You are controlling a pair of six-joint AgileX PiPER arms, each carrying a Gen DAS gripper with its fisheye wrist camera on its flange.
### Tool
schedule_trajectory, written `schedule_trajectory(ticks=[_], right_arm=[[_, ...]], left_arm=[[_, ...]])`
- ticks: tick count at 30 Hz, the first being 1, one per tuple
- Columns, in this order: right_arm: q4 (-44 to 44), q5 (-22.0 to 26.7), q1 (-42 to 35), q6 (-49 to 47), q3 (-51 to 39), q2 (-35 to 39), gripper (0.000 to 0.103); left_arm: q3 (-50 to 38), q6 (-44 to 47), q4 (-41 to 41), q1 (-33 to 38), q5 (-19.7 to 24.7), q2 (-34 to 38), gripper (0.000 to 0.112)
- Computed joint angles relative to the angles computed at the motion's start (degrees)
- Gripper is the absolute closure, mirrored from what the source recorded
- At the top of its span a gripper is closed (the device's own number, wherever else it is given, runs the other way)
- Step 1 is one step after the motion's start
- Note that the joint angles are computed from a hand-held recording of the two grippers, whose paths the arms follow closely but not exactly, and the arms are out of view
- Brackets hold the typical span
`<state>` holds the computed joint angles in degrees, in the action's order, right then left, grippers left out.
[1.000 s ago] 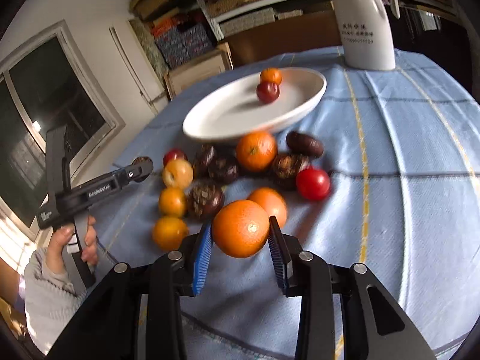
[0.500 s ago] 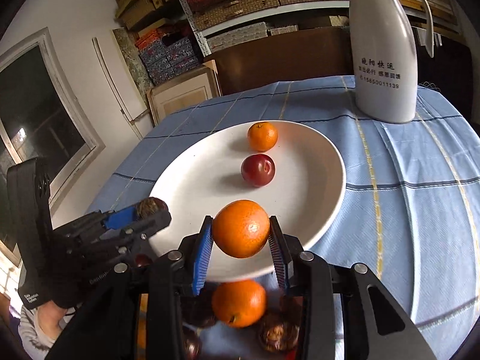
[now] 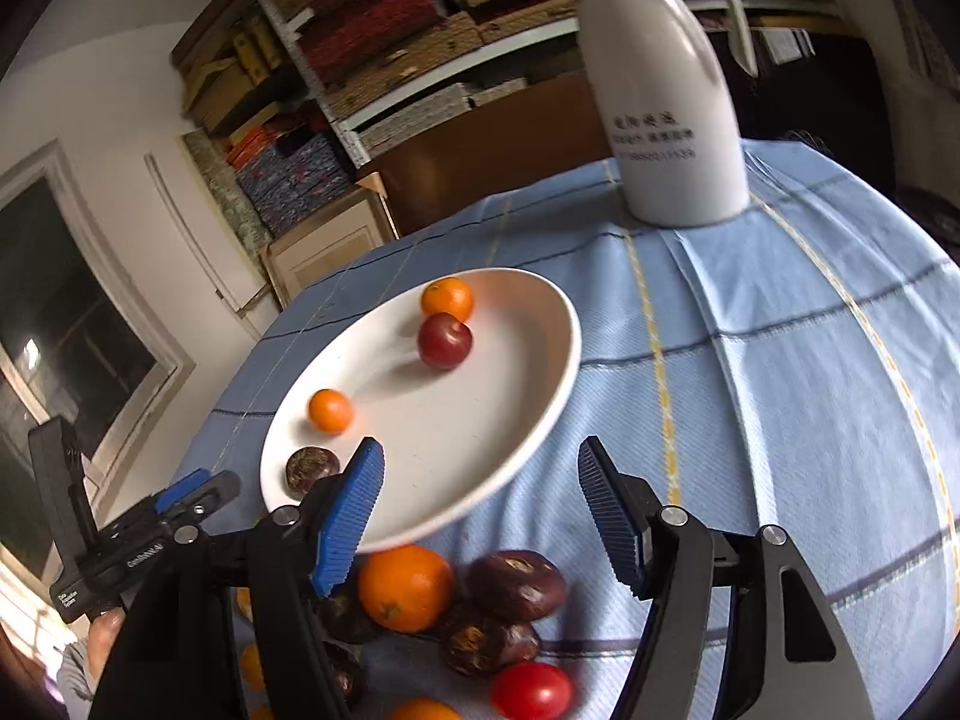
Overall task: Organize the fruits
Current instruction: 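Carry the brown fruit onto the plate with the left tool while the right tool places the orange, then grasp a red apple with the left tool while the right tool grasps a red cherry tomato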
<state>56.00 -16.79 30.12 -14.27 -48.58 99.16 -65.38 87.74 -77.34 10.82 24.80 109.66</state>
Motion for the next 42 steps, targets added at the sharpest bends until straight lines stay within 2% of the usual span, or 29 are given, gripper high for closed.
schedule_trajectory(ticks=[6,12,15,19,23,26,28,30,31,33,34,36,37,39,41,42], right_arm=[[3.0,-5.9,4.3,1.8,7.8,-3.5,0.029],[1.1,-9.2,7.1,7.2,13.3,-6.0,0.021],[0.4,-8.9,6.5,8.4,13.5,-5.7,0.021],[0.5,-7.6,6.2,8.0,13.0,-5.2,0.021],[1.8,-7.4,6.6,6.5,12.6,-5.0,0.021],[1.7,-7.5,6.6,6.7,12.7,-5.1,0.02],[1.6,-7.9,6.8,7.4,13.0,-5.1,0.02],[1.0,-8.0,6.6,8.4,13.2,-5.2,0.02],[0.7,-8.0,6.6,8.8,13.2,-5.1,0.02],[-0.2,-7.9,6.3,9.2,13.3,-5.2,0.02],[-0.6,-7.9,6.2,9.4,13.3,-5.2,0.02],[-1.0,-7.9,6.1,9.6,13.4,-5.1,0.02],[-1.0,-8.0,6.1,9.6,13.4,-5.2,0.02],[-1.0,-8.1,6.2,9.8,13.4,-5.1,0.02],[-0.5,-8.0,6.3,9.3,13.3,-5.2,0.02],[-0.4,-7.9,6.4,9.0,13.1,-5.0,0.02]], left_arm=[[5.0,3.5,-3.2,5.0,2.2,-1.3,0.023],[9.2,10.0,-5.9,4.4,1.3,-3.4,0.021],[9.2,11.2,-7.0,4.1,2.0,-3.3,0.02],[7.3,7.4,-3.6,3.0,2.5,-1.8,0.02],[5.4,2.7,1.4,1.4,1.5,-0.5,0.019],[2.8,-4.4,7.5,2.0,1.6,1.2,0.013],[2.5,-5.5,6.9,3.8,0.7,1.1,0.013],[3.6,-5.7,5.4,4.7,-3.5,0.3,0.014],[3.6,-6.4,5.7,5.2,-3.7,0.3,0.014],[3.1,-5.8,4.8,7.3,0.5,0.6,0.014],[3.5,-4.1,3.6,7.3,1.0,0.4,0.014],[5.2,0.5,1.3,5.5,-1.3,-0.7,0.015],[5.9,2.9,0.4,4.4,-2.3,-1.1,0.017],[6.3,4.4,1.6,2.8,-3.0,-1.3,0.045],[4.7,-1.8,8.0,2.3,-2.5,-0.2,0.048],[2.9,-5.7,11.2,3.1,-0.5,1.1,0.048]])
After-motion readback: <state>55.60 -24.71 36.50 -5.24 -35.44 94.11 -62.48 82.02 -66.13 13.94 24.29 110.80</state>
